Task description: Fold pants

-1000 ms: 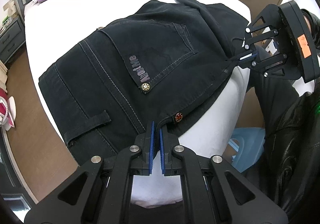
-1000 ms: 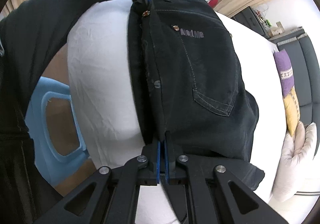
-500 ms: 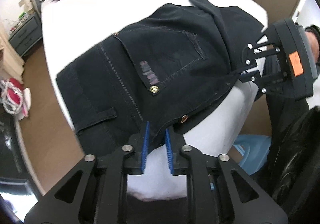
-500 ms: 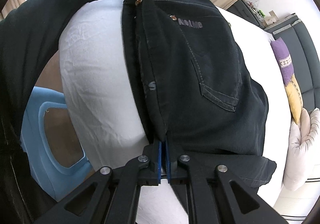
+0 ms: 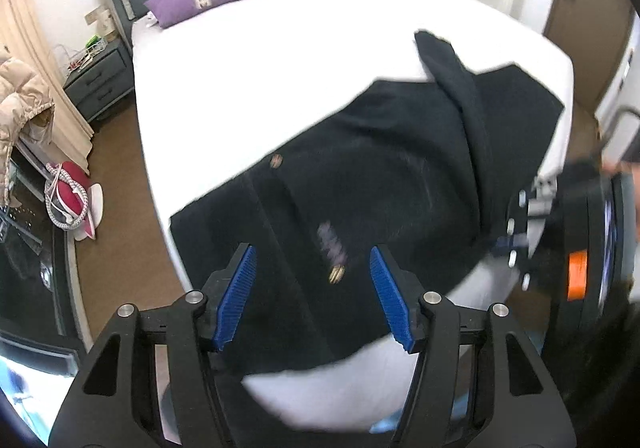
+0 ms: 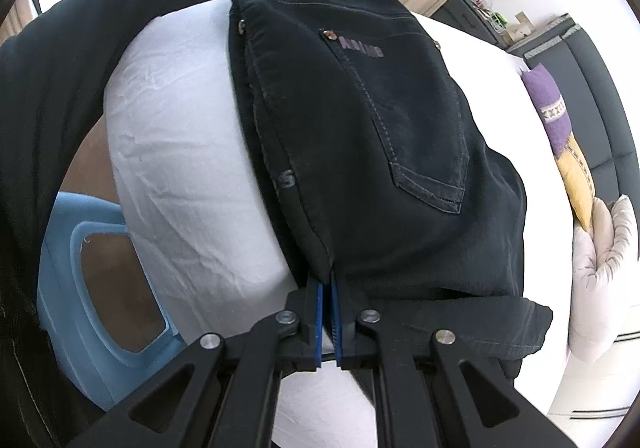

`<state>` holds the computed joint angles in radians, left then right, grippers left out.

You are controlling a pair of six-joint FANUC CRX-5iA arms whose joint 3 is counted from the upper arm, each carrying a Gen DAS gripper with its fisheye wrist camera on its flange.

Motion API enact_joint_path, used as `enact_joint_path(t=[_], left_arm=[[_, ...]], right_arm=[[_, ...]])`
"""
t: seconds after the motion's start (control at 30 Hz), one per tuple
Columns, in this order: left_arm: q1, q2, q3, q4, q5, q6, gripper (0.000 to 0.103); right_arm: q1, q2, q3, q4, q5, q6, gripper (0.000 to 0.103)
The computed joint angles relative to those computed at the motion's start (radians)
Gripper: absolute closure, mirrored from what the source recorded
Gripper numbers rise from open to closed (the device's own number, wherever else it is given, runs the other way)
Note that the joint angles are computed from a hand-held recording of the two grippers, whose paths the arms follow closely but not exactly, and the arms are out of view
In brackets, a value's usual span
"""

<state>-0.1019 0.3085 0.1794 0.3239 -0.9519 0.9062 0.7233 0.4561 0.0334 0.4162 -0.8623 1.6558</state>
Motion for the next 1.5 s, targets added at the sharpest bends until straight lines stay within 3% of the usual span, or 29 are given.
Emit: enact_joint_path(t=[0.1,0.23,0.3,0.37,0.4,0.53,0.7,0.77,0.83,0.93,1.03,1.13,1.5], left_arm=[[-0.03,0.063,0.036,0.036,0.007,0.032,0.045],[-0.084,0.195,0.145,-0.075,-0.096,0.142,0.046],[-0.093,0.165,0.076,-0.092,-0.007,0.141,0.046],[-0.094,0.166,0.078,-0.091,-0.003,0.167,0.046],[-0.094,0.172,0.085,-0.09,-0.007,0.171,0.046],[-0.087,0.185,0.102,-0.081,-0.024,0.155,0.046],[-0.092,0.193,0.109,-0.08,-0.021,0.179,0.046],[-0.093,0.185,0.096,-0.082,-0.013,0.19,0.046],[-0.088,0.172,0.077,-0.079,-0.013,0.188,0.046],[-0.089,0.172,0.081,-0.084,-0.022,0.196,0.046],[-0.088,0.18,0.095,-0.082,-0.04,0.201,0.046],[-0.085,0.191,0.112,-0.077,-0.056,0.212,0.045],[-0.085,0.212,0.145,-0.081,-0.083,0.236,0.044]], right_arm=[[0.0,-0.005,-0.011,0.005,0.014,-0.027,0.095],[-0.012,-0.028,-0.038,-0.001,0.056,-0.114,0.093],[-0.026,-0.049,-0.041,-0.044,0.065,-0.141,0.082],[-0.05,-0.09,-0.04,-0.148,0.057,-0.148,0.046],[-0.064,-0.117,-0.05,-0.194,0.064,-0.153,0.044],[-0.177,-0.221,-0.055,-0.434,0.037,-0.196,0.044],[-0.438,-0.291,0.001,-0.805,0.092,-0.217,0.044],[-0.551,-0.264,0.047,-0.974,0.14,-0.212,0.044],[-0.611,-0.221,0.074,-1.028,0.203,-0.29,0.045],[-0.693,-0.128,0.142,-1.148,0.269,-0.337,0.054],[-0.772,-0.023,0.229,-1.301,0.271,-0.371,0.058],[-0.772,0.064,0.311,-1.212,0.254,-0.511,0.058],[-0.78,0.168,0.406,-1.113,0.146,-0.679,0.058]])
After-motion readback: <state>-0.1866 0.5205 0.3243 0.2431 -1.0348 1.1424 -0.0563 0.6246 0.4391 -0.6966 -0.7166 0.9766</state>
